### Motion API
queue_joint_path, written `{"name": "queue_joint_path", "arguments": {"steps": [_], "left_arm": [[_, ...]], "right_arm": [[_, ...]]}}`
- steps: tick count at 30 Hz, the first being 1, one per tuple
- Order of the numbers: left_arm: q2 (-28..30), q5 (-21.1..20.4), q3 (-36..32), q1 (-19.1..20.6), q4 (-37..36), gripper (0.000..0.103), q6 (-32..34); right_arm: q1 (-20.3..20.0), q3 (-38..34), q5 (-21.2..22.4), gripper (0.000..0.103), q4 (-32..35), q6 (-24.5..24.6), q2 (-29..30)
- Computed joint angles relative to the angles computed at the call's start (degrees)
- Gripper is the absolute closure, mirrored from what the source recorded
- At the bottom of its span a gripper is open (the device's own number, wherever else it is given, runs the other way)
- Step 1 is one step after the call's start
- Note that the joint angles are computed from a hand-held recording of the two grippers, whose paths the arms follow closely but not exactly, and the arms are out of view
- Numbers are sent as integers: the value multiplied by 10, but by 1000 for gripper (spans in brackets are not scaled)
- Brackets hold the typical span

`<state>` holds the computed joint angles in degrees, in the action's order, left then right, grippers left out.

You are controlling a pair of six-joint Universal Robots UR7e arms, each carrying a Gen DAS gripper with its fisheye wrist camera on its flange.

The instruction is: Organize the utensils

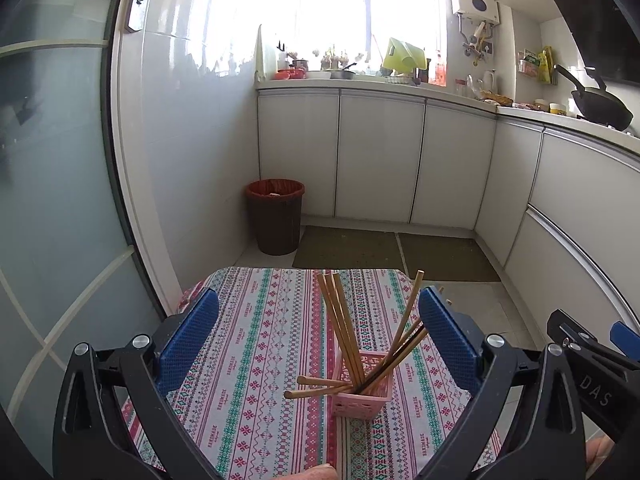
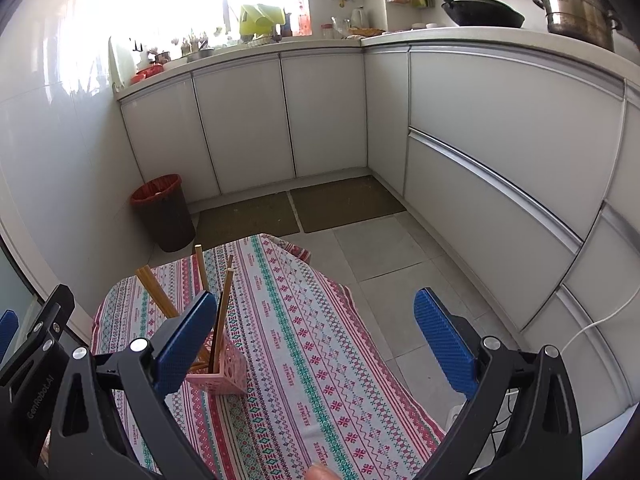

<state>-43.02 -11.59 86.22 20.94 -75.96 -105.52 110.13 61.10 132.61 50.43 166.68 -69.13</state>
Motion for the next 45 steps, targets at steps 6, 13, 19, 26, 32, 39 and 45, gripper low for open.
{"name": "queue_joint_path", "arguments": {"steps": [6,13,19,26,32,39,45], "left_arm": [[-1,0,3,1,-4,7,2],[-2,1,4,2,-4,7,0],[-2,-2,3,2,9,7,-11],[0,-3,-4,1,32,7,-31],[1,-4,-4,1,35,7,-34],[-1,-6,-2,1,30,7,-31],[-1,-10,-3,2,24,7,-25]], "right_arm": [[0,-5,-1,7,7,1,3],[-1,-7,-2,7,8,1,3],[-1,-1,-1,7,5,2,0],[-2,-3,-1,7,9,3,1],[-2,-3,-1,7,10,4,1],[-2,-2,0,7,10,4,1],[-3,-3,-1,7,15,8,4]]}}
